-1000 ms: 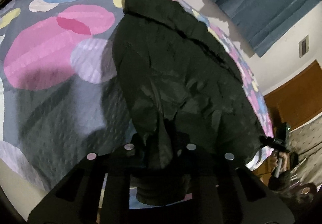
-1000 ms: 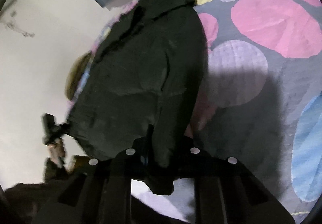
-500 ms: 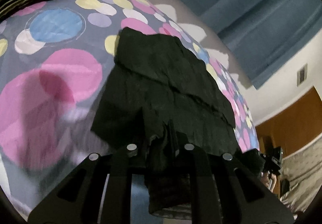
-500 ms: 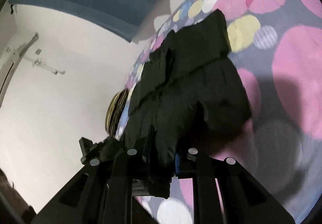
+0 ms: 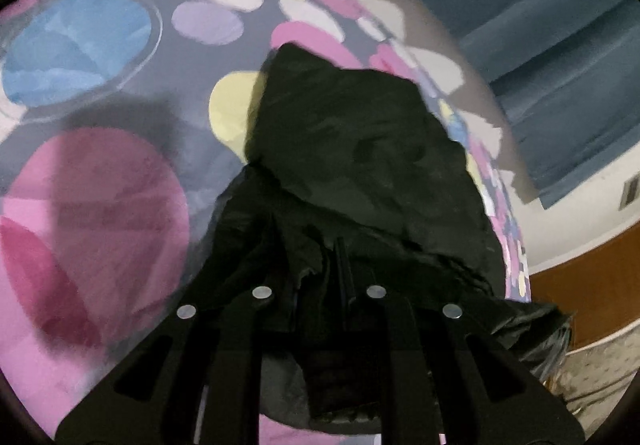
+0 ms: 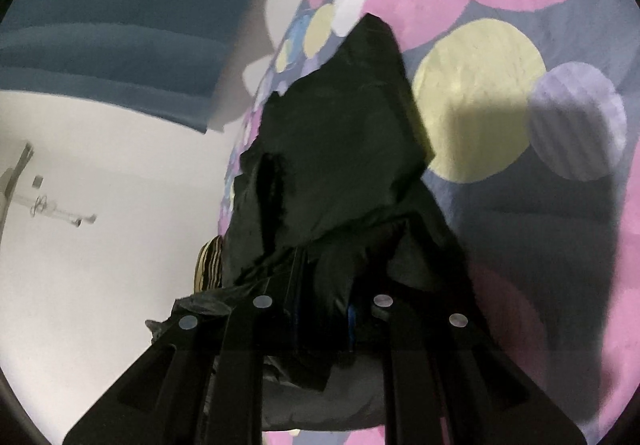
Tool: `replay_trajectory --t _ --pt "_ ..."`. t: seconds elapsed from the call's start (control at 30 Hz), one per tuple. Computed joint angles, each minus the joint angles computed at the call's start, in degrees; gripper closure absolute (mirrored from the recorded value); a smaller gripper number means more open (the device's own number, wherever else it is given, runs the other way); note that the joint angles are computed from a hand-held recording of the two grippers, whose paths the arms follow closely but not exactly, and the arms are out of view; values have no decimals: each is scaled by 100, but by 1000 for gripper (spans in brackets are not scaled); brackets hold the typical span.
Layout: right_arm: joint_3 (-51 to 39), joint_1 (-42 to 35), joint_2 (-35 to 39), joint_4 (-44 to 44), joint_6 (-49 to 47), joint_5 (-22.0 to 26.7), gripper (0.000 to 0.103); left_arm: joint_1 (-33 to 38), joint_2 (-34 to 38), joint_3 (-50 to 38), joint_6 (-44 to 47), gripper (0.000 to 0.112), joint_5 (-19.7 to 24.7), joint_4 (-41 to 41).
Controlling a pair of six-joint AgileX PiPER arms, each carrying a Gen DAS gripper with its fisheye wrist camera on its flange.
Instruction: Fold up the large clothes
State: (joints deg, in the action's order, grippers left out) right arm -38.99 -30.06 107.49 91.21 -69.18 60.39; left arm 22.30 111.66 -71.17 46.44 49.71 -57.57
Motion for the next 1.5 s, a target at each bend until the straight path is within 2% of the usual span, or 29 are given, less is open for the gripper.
replay_trajectory --t 0.27,0.4,0.47,0.63,1.23,1.3,1.37,1.47,1.5 --pt "40 53 95 180 -12 -275 88 -171 57 -4 -20 99 -375 140" --pt "138 185 -86 313 39 -666 89 -375 -211 245 -141 99 -889 343" --pt "168 196 -125 363 83 -752 89 -405 -252 248 -225 99 -1007 433" --pt "180 171 -136 394 126 -841 89 -377 -270 230 -337 99 -1055 540" --pt "69 303 -256 341 428 -1153 89 -631 -643 547 -727 100 -1683 1038" --pt "18 339 -272 286 456 -1214 89 -528 -571 479 -435 100 -1505 771" --pt "11 319 -298 254 423 -1206 89 -309 -394 290 -246 95 -1061 488" --pt "4 231 -253 200 363 -1077 89 208 -109 -5 109 91 -84 -106" --pt "2 215 -240 188 351 -1058 90 273 -101 -22 222 90 25 -186"
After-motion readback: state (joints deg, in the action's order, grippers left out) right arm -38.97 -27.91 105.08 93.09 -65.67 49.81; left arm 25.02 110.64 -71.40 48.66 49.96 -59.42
